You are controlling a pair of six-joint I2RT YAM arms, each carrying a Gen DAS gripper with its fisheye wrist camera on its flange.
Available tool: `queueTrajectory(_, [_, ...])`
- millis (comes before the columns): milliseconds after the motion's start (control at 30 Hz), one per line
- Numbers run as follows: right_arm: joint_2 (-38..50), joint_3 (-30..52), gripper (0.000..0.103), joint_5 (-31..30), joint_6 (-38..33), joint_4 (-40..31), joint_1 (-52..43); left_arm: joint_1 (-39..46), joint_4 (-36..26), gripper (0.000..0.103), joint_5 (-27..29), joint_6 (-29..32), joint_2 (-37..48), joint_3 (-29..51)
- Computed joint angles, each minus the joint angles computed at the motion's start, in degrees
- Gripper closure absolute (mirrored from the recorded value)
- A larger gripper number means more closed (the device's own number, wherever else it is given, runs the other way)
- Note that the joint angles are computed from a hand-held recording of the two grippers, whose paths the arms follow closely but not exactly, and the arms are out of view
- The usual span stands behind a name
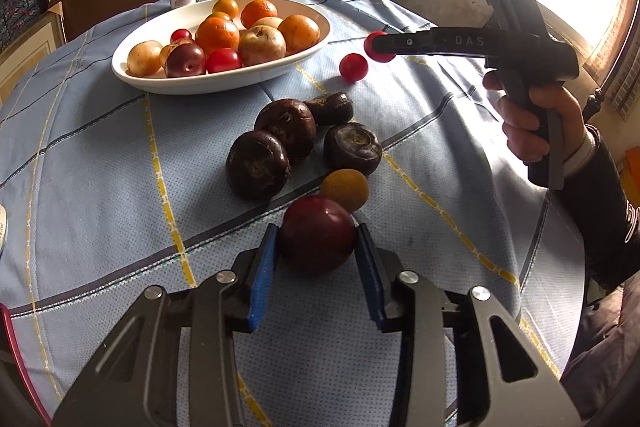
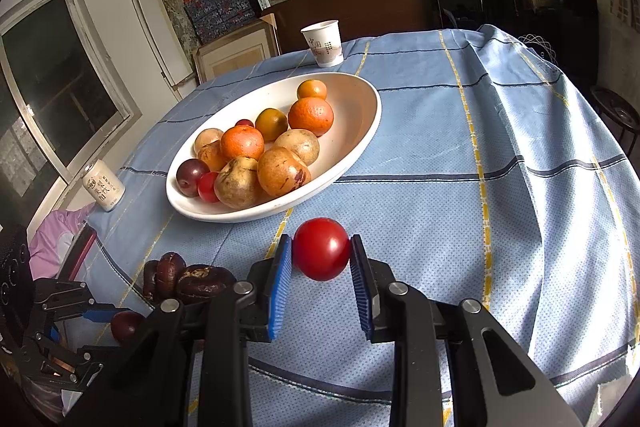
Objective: Organize fruits
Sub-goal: 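Grasp a red tomato with the right gripper while the left gripper grasps a dark red plum, then carry the tomato and plum over the white plate and open both grippers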
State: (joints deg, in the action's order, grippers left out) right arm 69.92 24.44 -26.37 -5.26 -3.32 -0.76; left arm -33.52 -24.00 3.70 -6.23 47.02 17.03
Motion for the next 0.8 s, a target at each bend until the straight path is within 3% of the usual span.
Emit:
queueTrajectory(267, [-0.7,0.0,0.073,-0.5,0.1,-0.2,-0.4,1.8,-1.0,0.066,1.5,0.3,-2.0,0.0])
queueTrajectory(533, [-4.2,0.4,0.074,-4.5,0.9,-0.7,-1.4,13.6,-6.1,0.066,11.0,2.4,-9.7,3.1])
queueTrajectory(700, [-2.6,4.9,0.074,-2.4,4.0,0.5,4.1,17.1,-0.9,0.066,8.6,2.5,0.5,11.4])
queueTrajectory(800, [1.8,8.3,0.074,-0.9,7.0,3.0,7.5,20.1,5.5,0.066,8.5,0.4,12.2,17.6])
